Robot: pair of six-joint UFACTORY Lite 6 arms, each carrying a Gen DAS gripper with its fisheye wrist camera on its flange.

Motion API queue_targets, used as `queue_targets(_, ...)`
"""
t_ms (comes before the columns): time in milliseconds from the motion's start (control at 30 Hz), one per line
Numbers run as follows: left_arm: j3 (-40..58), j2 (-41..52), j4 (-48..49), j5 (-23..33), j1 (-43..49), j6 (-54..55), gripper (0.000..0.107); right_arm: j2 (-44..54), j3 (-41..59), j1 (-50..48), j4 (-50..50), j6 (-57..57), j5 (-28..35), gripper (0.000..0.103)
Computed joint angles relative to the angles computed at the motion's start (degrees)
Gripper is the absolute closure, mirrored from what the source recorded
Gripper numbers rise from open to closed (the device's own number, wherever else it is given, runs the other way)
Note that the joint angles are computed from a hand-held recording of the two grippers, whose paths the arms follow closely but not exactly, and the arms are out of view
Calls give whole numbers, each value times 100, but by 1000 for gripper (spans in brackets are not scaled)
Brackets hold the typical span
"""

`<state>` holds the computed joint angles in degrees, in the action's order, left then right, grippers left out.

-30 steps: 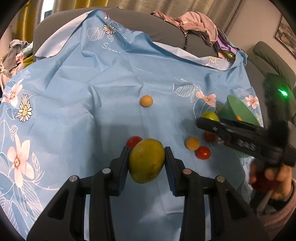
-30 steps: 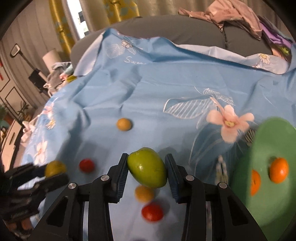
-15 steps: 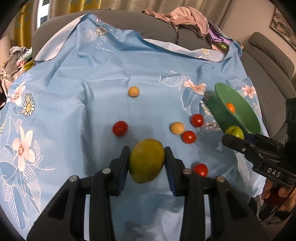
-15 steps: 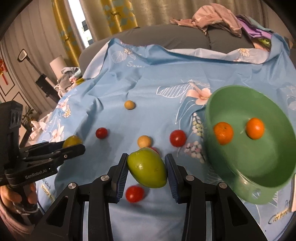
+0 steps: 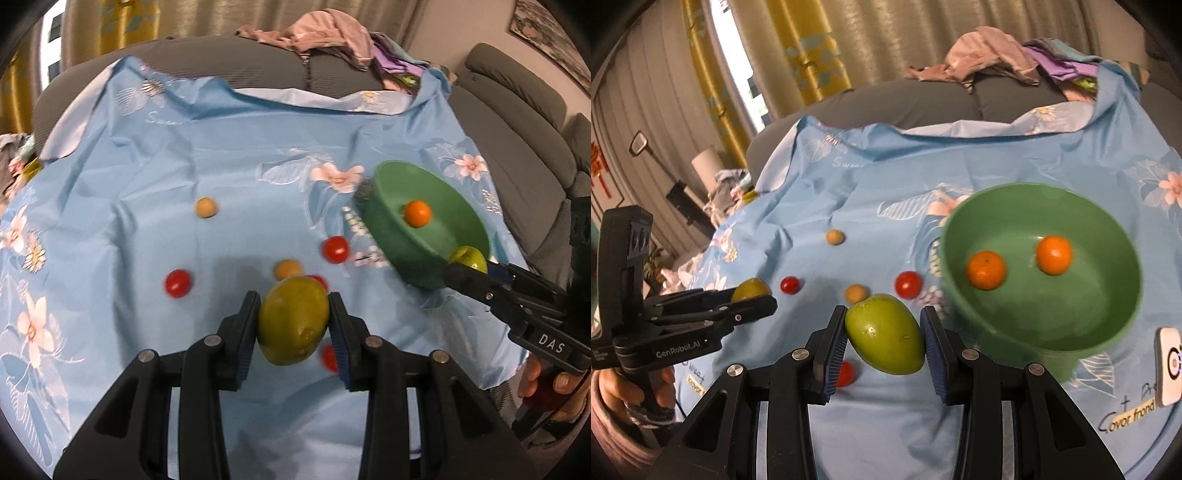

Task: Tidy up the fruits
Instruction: 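Lower both fruits into the green bowl and open both tools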

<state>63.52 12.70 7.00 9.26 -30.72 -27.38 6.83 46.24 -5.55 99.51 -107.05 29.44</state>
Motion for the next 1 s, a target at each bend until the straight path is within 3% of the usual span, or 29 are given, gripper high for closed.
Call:
queue_targets(400, 1892, 1234, -838, 428, -483, 1043, 70, 28, -44, -1022, 43, -221, 469, 62)
queue_targets(1000, 6064, 3956, -1211, 1971, -906, 1904, 70, 744, 547, -1674, 3, -217, 632, 61)
